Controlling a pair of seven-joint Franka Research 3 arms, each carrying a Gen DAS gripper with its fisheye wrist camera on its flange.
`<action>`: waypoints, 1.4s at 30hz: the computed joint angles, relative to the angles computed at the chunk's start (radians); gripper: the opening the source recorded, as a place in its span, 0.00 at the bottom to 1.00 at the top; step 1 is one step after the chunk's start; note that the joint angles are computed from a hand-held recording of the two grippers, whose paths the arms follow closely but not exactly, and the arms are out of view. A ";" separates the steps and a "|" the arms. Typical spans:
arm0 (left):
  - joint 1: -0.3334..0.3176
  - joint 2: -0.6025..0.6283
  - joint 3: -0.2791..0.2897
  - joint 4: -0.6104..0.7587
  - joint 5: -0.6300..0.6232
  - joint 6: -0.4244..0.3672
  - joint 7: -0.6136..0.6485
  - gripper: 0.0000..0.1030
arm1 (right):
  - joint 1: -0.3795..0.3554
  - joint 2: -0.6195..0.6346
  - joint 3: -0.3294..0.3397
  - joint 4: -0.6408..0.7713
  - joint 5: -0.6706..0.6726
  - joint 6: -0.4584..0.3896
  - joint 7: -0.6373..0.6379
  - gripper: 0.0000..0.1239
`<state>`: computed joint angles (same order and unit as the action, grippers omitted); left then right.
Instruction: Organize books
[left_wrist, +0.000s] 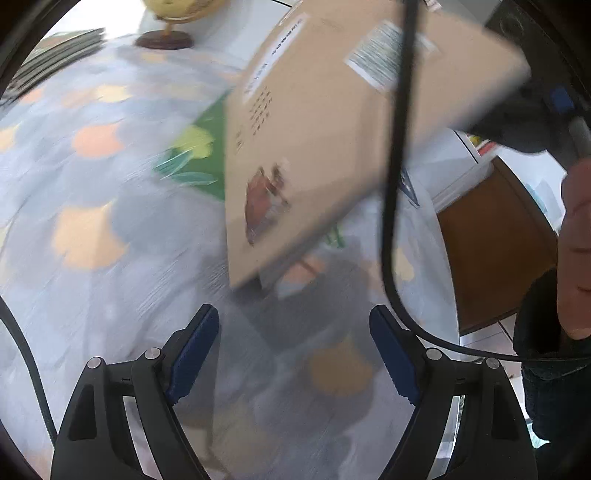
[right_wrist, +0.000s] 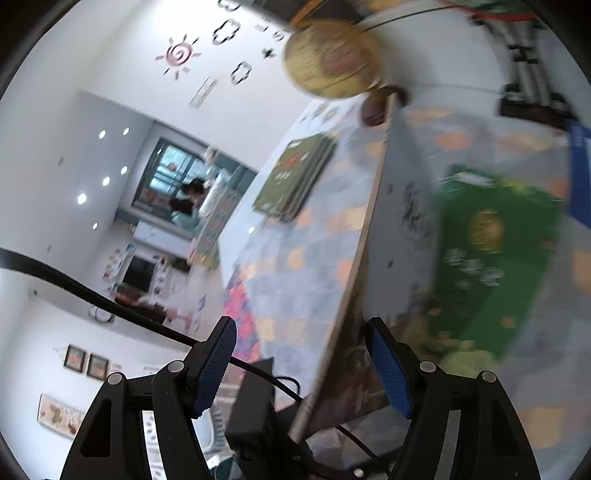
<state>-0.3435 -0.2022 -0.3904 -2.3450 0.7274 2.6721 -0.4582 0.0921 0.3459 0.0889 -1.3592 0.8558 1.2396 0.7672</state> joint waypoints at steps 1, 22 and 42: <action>-0.003 -0.016 -0.002 -0.013 -0.005 -0.005 -0.010 0.79 | 0.011 -0.027 0.009 -0.039 0.001 0.006 -0.009 0.58; -0.208 -0.353 -0.081 -0.136 -0.452 -0.410 -0.066 0.79 | 0.033 -0.515 -0.110 -0.675 -0.202 0.297 -0.090 0.64; -0.144 -0.183 -0.220 0.207 -0.058 -0.405 -0.198 0.79 | -0.100 -0.730 -0.273 -0.661 -0.068 0.075 -0.454 0.63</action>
<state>-0.4876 -0.3852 -0.6109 -2.1385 0.6699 2.2674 -0.6566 -0.0083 -0.3840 -0.1841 -2.0199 0.7882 1.3146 0.3136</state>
